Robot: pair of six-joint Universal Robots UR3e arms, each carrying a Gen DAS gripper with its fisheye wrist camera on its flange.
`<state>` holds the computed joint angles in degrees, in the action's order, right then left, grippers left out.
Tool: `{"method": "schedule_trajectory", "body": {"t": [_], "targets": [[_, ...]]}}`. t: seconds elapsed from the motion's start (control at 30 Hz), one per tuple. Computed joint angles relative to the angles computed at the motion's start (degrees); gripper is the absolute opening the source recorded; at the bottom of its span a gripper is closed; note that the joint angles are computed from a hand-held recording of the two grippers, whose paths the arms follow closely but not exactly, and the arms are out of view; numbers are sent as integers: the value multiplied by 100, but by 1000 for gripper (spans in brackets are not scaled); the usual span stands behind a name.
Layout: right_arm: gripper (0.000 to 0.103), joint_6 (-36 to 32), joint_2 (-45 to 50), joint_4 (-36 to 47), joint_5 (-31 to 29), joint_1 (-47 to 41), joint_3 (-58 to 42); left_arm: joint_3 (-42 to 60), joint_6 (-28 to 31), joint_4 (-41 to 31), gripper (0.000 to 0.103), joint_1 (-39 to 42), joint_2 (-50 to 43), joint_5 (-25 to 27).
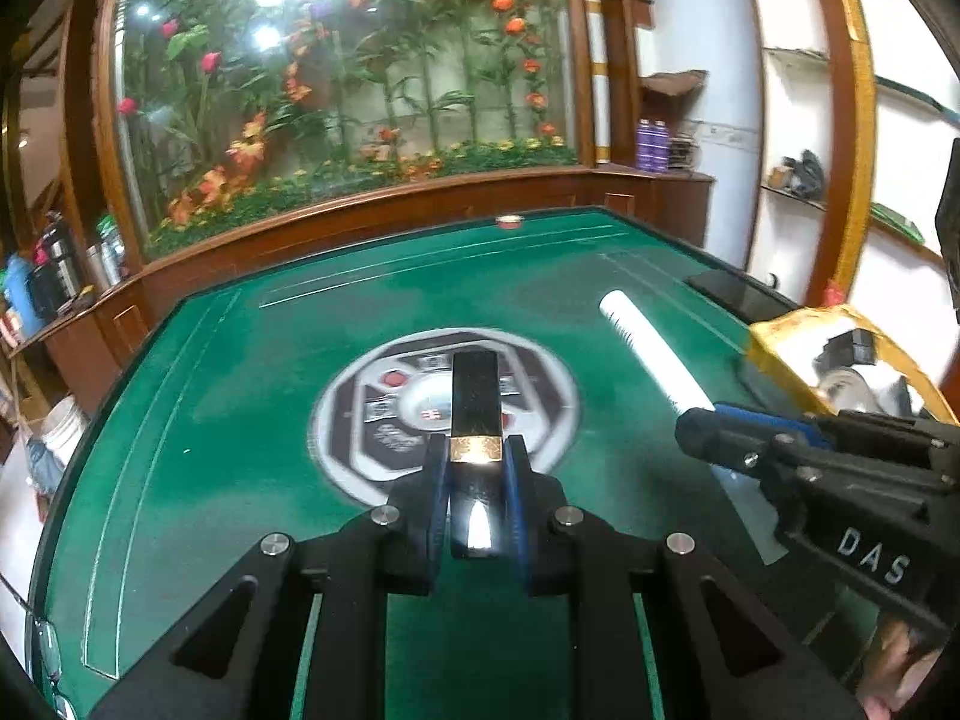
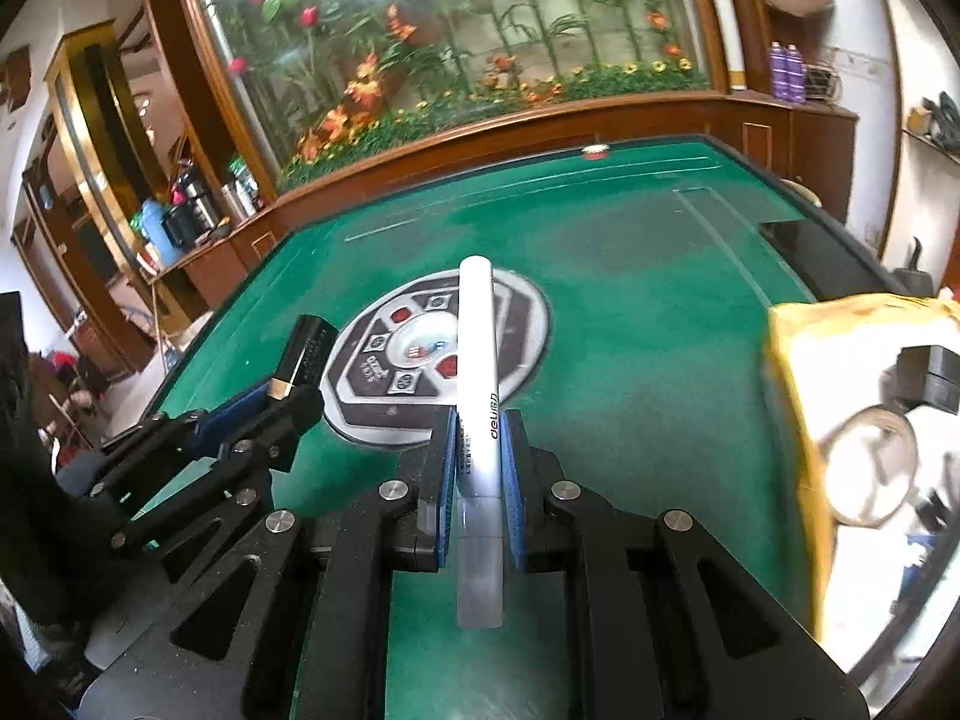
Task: Organize rigid objects
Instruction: 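Lower the white marker and black tube into the box and open both tools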
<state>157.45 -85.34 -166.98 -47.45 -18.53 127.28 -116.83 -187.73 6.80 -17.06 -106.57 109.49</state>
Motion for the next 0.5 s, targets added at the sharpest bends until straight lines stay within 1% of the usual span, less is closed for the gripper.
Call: {"method": "schedule_trajectory", "body": {"t": [0.07,0.13,0.3,0.43,0.5], "targets": [[14,-216,-312,389,126,-289,133,139,-8,-136,17,-182,8,-18],[14,-538,-701,953,350,-739,284,258,-48,-294,17,-273,39,-173],[14,-1428,-1356,2332,639,-1836,323,1054,-145,-1028,17,-628,-81,-581],[14,-2081,-1639,3303,789,-2766,225,1777,-354,-1549,17,-899,-310,-1145],[14,-2344,-1674,3623,787,-3140,140,2149,-492,-1789,17,-1020,-502,-1499]]}}
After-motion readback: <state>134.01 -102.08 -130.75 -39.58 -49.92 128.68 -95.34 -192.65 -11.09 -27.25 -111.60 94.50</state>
